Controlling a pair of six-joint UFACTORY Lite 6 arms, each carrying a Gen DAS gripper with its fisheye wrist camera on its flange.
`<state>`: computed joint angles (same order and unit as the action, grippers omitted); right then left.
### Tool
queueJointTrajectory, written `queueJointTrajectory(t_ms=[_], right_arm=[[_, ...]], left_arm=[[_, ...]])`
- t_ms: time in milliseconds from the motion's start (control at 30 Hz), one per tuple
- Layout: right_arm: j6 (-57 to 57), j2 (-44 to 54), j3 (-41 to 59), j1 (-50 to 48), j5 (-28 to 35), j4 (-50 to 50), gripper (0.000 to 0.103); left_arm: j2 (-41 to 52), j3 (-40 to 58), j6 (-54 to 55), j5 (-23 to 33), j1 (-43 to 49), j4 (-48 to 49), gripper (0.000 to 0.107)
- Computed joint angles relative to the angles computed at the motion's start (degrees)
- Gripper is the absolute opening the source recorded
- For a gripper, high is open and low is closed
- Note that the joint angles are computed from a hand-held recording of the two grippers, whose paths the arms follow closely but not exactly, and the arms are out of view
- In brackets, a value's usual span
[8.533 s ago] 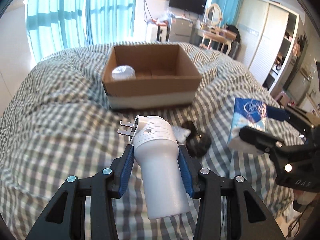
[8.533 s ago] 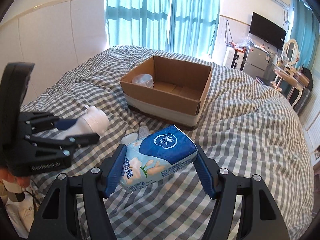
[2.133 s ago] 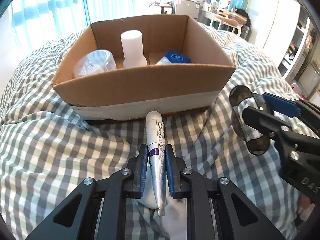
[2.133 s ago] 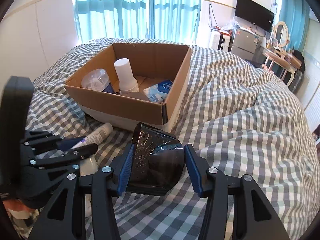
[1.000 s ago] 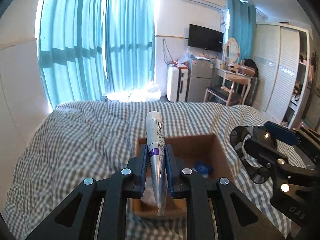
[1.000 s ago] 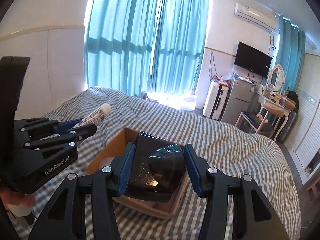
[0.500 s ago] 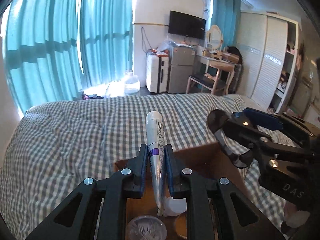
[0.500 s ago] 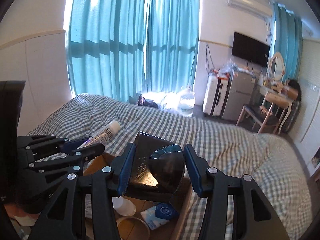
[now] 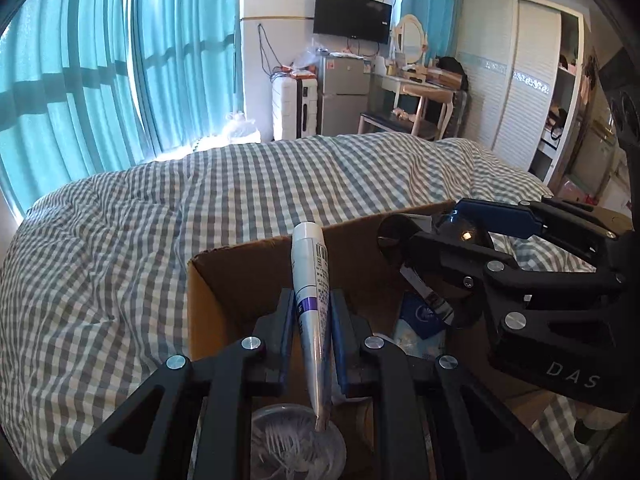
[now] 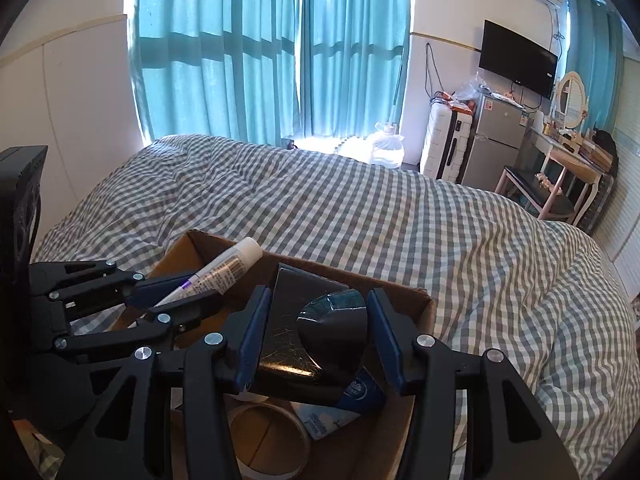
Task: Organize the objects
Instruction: 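Carry the toothpaste tube and black cup over the box and lower them, then open both tools over the box and move them back toward the bed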
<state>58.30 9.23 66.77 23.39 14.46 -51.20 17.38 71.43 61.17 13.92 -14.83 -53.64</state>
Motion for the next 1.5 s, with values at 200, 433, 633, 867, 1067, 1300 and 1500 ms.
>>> queueJointTrajectory(t_ms=[200,433,633,867,1067,1300,1500], right_arm=[[7.0,-1.5,-0.9,1.3,0.4,-6.5,0.061],[5.9,-9.0,-4.2,1.5,2.4,-3.5,0.072],[-0.1,-21.5,-6.0,6.7,12.9,1.9,0.072],[-5.7,-35.7,-3.5,19.2,33.3,4.5,0.079],[4.6,-43.3,-6.1,42.0,53.6,-4.2,0.086],[20.1,-48.8,-21.6,57.4,57.2,-1.6,0.089],[25.9,-42.4,-34.8,51.3,42.2,1.9,0.089]], left_arm=[[0.3,-0.4,-0.3,0.8,0.8,0.1,0.025],[-7.5,-6.4,-4.0,0.8,2.0,2.0,0.062],[-20.6,-11.1,-20.5,4.8,2.2,16.3,0.086],[-39.8,-14.2,-43.6,13.5,-0.1,41.6,0.098],[-54.2,-19.6,-52.1,21.2,-2.3,52.6,0.1],[-69.6,-35.9,-66.0,25.5,-4.8,62.1,0.1],[-71.9,-48.1,-86.6,23.3,-11.6,74.4,0.1]])
